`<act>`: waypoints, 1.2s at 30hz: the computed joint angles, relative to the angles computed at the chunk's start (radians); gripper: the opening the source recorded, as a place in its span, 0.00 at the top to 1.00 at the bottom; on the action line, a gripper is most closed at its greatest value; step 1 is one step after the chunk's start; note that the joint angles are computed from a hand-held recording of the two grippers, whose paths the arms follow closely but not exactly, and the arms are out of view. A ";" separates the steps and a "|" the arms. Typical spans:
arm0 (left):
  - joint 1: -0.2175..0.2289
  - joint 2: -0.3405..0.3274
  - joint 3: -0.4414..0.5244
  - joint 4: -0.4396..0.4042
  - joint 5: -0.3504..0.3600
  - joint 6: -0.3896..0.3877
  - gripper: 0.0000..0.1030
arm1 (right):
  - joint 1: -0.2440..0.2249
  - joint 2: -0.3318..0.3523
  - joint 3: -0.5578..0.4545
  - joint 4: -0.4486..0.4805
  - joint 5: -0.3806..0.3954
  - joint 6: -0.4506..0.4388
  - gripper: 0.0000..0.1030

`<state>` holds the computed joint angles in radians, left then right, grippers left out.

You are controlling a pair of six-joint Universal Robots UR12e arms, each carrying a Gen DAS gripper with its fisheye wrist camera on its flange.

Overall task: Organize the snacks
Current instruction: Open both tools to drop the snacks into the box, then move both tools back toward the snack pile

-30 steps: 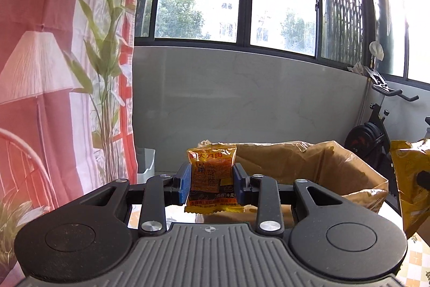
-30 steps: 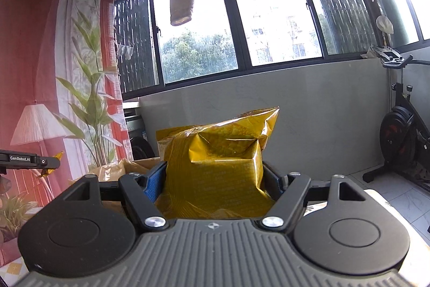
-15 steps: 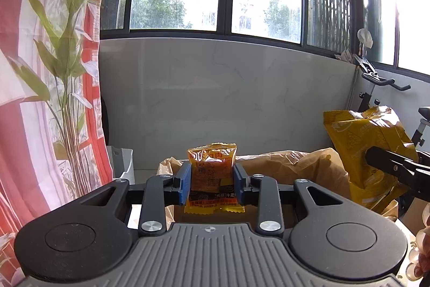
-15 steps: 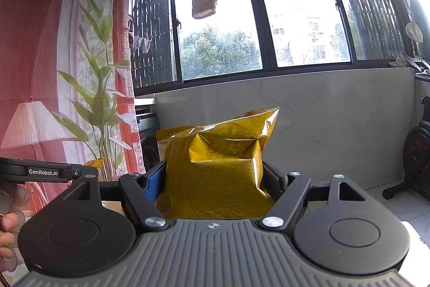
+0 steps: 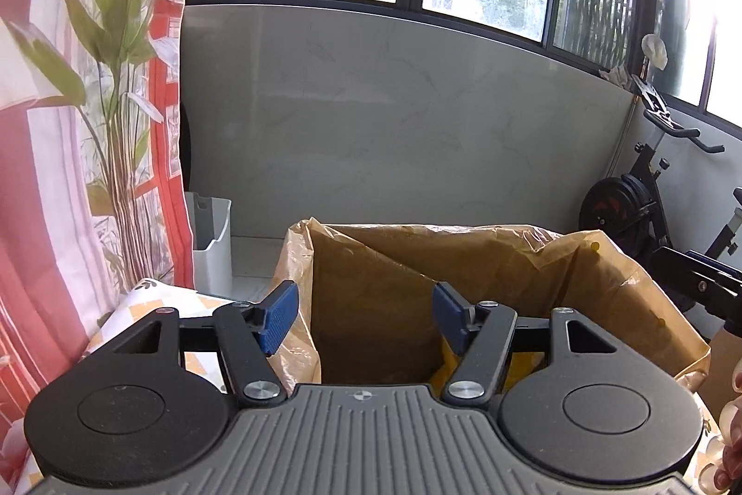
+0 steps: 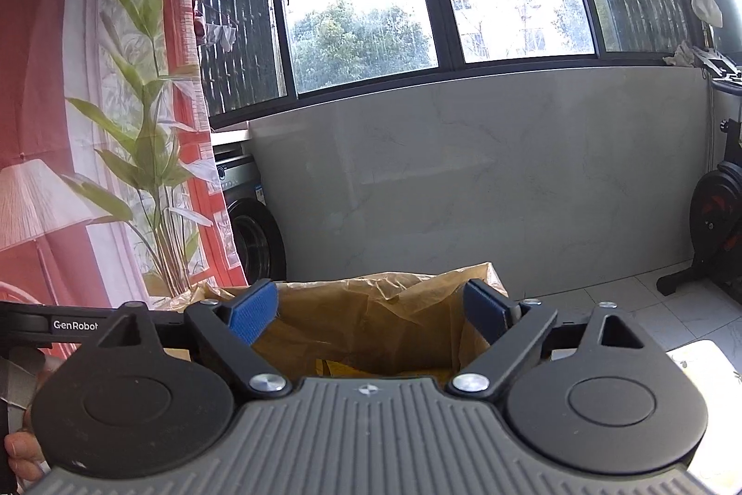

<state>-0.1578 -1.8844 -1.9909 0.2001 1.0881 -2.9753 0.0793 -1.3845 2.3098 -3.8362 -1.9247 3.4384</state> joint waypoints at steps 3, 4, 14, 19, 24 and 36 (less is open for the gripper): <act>0.016 0.031 -0.019 0.014 -0.014 -0.005 0.32 | 0.006 -0.039 0.022 0.014 0.005 0.010 0.13; 0.023 0.043 -0.026 0.016 -0.019 -0.006 0.29 | 0.009 -0.053 0.030 0.018 0.007 0.015 0.13; 0.101 0.148 -0.116 0.009 -0.077 -0.004 0.26 | 0.076 -0.131 0.093 0.042 -0.034 0.060 0.13; 0.141 0.182 -0.168 0.002 -0.074 0.035 0.26 | 0.107 -0.140 0.119 0.027 -0.046 0.099 0.13; 0.174 0.204 -0.210 -0.027 -0.057 0.043 0.26 | 0.155 -0.128 0.141 0.003 -0.110 0.081 0.13; 0.218 0.185 -0.319 -0.019 -0.007 -0.024 0.26 | 0.203 -0.055 0.220 -0.091 -0.158 0.194 0.02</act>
<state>0.0605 -1.6995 -2.3104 0.1813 1.0809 -2.9996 0.2827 -1.4394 2.5298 -3.9272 -2.0831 3.6323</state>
